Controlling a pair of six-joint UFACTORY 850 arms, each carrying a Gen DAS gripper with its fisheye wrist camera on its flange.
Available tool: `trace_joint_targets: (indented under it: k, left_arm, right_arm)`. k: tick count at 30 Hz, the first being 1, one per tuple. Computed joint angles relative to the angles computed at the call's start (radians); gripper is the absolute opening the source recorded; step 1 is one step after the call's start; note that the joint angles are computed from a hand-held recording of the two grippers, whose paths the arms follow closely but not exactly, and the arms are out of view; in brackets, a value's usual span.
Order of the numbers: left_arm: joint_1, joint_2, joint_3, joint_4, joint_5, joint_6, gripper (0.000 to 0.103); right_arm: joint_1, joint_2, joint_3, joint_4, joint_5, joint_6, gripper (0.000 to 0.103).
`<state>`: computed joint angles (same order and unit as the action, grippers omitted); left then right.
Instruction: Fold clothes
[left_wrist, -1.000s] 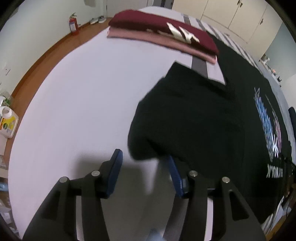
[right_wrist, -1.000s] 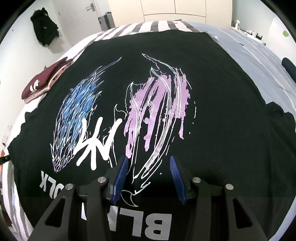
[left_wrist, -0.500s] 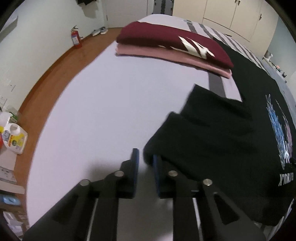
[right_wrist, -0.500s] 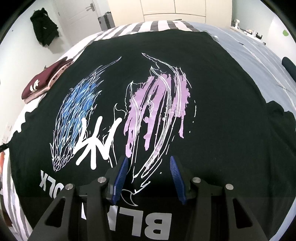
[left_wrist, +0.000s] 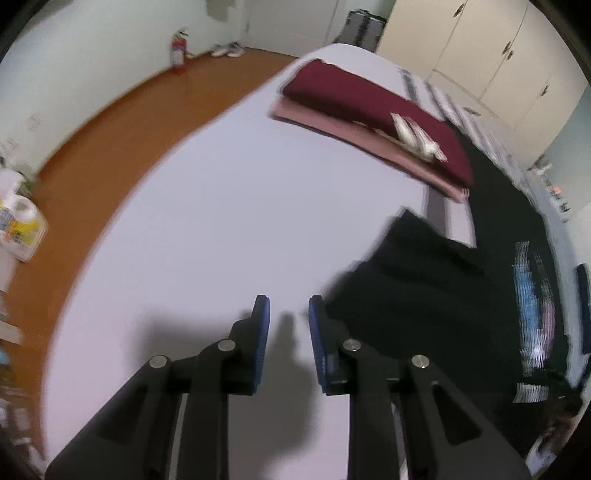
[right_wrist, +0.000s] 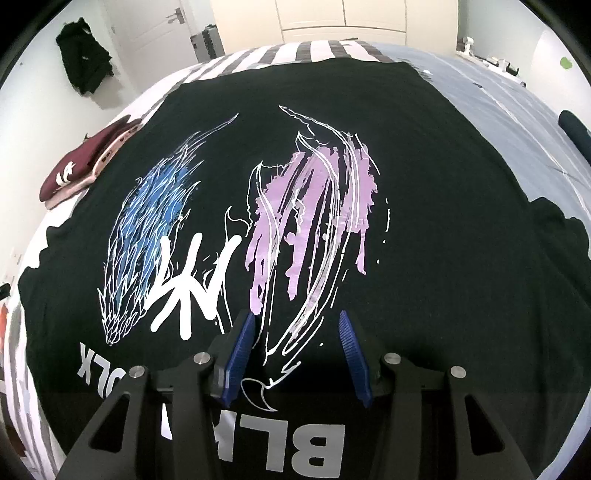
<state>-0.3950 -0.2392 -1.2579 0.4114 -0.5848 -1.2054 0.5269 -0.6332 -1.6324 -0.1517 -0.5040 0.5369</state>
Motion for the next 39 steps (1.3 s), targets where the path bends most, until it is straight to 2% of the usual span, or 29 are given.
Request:
trace_joint_targets:
  k: [3, 5, 9, 11, 12, 13, 17, 20, 22, 24, 27, 30, 33, 36, 39]
  left_arm:
    - [-0.013, -0.047, -0.043, 0.006, -0.009, 0.031, 0.020]
    - [-0.026, -0.103, -0.098, 0.018, -0.092, 0.046, 0.020]
    - [-0.025, -0.132, -0.094, 0.102, -0.171, -0.002, 0.023]
    - [-0.023, -0.150, -0.126, 0.132, -0.266, -0.035, 0.023]
    - [-0.016, -0.147, -0.133, 0.124, -0.286, -0.061, 0.022]
    - [-0.009, -0.136, -0.130, 0.113, -0.276, -0.087, 0.022]
    - [-0.026, -0.097, -0.141, 0.143, -0.116, -0.091, 0.022]
    - [-0.026, -0.125, -0.187, 0.030, 0.001, 0.046, 0.022]
    - [-0.023, -0.168, -0.229, -0.098, 0.031, 0.185, 0.022]
    - [-0.024, -0.212, -0.265, -0.159, 0.013, 0.269, 0.022]
    - [-0.028, -0.258, -0.291, -0.136, -0.052, 0.304, 0.022]
    - [-0.018, -0.262, -0.281, -0.029, -0.093, 0.206, 0.022]
    - [-0.015, -0.277, -0.318, 0.071, -0.172, 0.100, 0.022]
    - [-0.022, -0.285, -0.361, 0.076, -0.140, 0.119, 0.022]
    - [-0.043, -0.329, -0.438, -0.019, -0.096, 0.252, 0.022]
  right_arm:
    - [0.001, 0.001, -0.001, 0.001, -0.006, 0.000, 0.044]
    - [0.002, 0.002, -0.001, 0.002, -0.009, -0.007, 0.044]
    - [0.000, 0.004, 0.004, 0.018, -0.006, -0.026, 0.044]
    - [-0.001, 0.005, 0.005, 0.024, -0.005, -0.031, 0.044]
    - [-0.001, 0.005, 0.005, 0.024, -0.005, -0.031, 0.044]
    - [-0.001, 0.006, 0.006, 0.023, -0.004, -0.031, 0.044]
    - [-0.001, 0.006, 0.008, 0.022, 0.002, -0.019, 0.044]
    - [0.000, 0.006, 0.007, 0.016, 0.002, -0.006, 0.044]
    - [0.000, 0.005, 0.005, 0.013, 0.001, -0.001, 0.044]
    - [-0.001, 0.004, 0.002, 0.016, -0.001, -0.001, 0.044]
    - [-0.003, 0.004, 0.002, 0.028, -0.001, -0.017, 0.044]
    - [-0.005, 0.004, 0.003, 0.032, -0.002, -0.031, 0.044]
    - [-0.009, 0.003, 0.000, 0.044, -0.006, -0.047, 0.044]
    - [-0.012, 0.002, -0.009, 0.034, -0.018, -0.035, 0.044]
    - [-0.015, 0.010, -0.010, 0.001, -0.024, 0.016, 0.044]
